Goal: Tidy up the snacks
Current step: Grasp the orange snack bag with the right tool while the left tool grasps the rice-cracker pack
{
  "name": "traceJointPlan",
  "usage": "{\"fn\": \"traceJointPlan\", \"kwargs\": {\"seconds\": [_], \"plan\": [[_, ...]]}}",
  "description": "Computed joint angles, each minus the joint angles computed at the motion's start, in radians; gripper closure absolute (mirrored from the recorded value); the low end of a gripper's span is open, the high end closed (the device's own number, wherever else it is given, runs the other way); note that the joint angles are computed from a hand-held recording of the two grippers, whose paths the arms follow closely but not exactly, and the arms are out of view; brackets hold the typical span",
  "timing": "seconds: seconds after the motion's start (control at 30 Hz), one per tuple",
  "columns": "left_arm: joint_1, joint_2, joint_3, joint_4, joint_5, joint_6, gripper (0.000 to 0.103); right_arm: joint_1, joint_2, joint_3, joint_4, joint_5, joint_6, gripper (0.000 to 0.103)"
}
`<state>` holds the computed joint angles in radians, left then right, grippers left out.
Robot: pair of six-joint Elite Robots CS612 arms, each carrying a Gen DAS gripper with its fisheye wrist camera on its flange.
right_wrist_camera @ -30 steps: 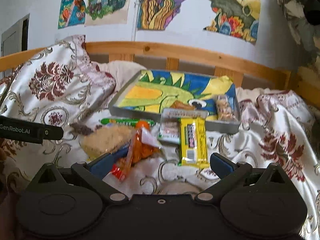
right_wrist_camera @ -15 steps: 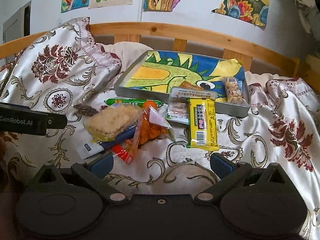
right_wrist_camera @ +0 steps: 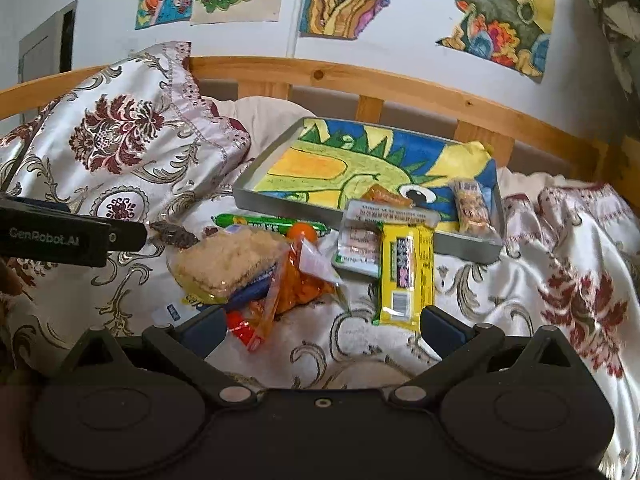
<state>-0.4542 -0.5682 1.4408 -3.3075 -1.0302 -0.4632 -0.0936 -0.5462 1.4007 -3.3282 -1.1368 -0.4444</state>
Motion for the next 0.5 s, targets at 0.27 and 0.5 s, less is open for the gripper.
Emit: {"fn": "traceJointPlan", "kwargs": {"seconds": [0.27, 0.5], "plan": [[0.009, 0.023, -0.054, 0.058, -0.012, 0.051, 0.001, -0.011, 0.034, -0.066, -0.010, 0.068, -0.047, 0.001], [0.043, 0.036, -0.107, 0.146, -0.167, 0.021, 0.001, -0.020, 0.074, -0.128, 0.018, 0.163, -0.141, 0.001]]}}
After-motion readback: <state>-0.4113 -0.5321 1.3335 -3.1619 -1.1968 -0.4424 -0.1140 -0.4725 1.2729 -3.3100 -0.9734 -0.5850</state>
